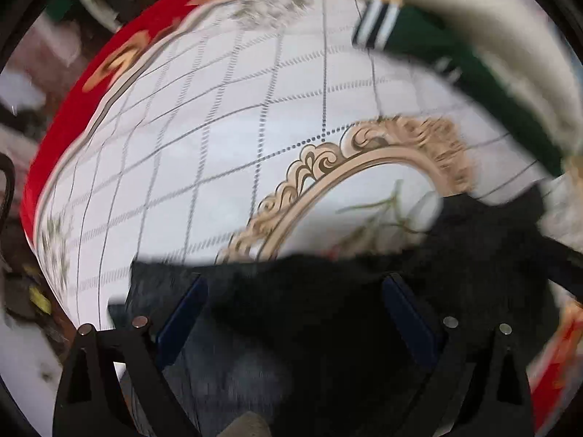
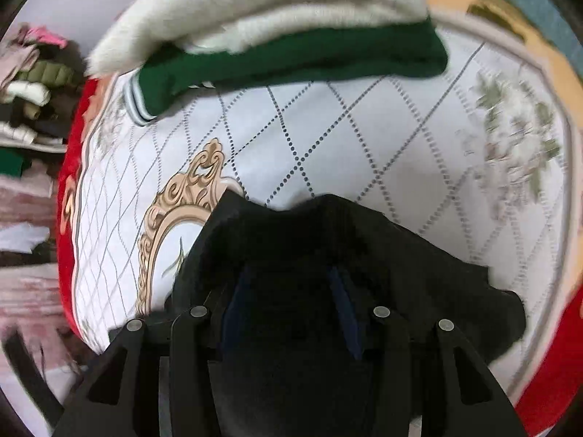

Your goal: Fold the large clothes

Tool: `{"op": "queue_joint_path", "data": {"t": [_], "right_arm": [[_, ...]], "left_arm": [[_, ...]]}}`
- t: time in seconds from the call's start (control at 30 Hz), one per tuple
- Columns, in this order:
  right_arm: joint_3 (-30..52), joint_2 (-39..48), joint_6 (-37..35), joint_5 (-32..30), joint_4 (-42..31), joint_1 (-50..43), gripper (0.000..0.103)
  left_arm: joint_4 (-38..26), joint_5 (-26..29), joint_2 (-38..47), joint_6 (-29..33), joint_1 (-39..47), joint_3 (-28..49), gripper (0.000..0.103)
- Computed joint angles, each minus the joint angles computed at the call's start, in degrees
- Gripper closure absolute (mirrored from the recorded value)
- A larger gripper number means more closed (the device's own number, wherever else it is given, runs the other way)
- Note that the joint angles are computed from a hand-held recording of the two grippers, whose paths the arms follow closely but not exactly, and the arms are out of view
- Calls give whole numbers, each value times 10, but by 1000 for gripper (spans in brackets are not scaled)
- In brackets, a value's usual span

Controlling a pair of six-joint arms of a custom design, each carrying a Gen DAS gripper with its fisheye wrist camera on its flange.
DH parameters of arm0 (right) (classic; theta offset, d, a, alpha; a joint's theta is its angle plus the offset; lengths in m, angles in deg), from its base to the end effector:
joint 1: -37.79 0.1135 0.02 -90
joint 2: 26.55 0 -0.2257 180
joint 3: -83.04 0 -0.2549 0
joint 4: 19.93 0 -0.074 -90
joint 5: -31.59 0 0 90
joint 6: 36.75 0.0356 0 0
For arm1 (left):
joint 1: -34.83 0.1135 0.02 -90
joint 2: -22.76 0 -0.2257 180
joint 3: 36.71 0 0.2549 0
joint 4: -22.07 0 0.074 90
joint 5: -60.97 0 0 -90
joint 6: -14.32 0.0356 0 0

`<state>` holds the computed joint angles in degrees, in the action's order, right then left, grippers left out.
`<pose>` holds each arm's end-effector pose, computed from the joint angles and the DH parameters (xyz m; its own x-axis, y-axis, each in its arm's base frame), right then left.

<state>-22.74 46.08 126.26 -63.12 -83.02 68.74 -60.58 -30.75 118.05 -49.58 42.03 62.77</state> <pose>0.2212 0.1360 0.2398 -0.7425 0.6661 -0.0704 0.5612 0.6761 0.4774 0.3143 0.0408 0.2495 -0.9307 0.3257 -0.1667 0.3098 0.9439 0.1144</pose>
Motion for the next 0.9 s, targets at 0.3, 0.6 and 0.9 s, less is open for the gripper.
{"op": "queue_joint_path", "data": {"t": [0.3, 0.6, 0.9], "right_arm": [[93, 205, -56, -83, 74, 37, 60], [178, 232, -68, -122, -7, 13, 61], [334, 416, -89, -109, -66, 52, 63]], "left_arm": [[-10, 19, 122, -10, 39, 103, 0], [-95, 29, 79, 19, 161, 200, 0], [-80, 9, -14, 70, 186, 77, 0]]}}
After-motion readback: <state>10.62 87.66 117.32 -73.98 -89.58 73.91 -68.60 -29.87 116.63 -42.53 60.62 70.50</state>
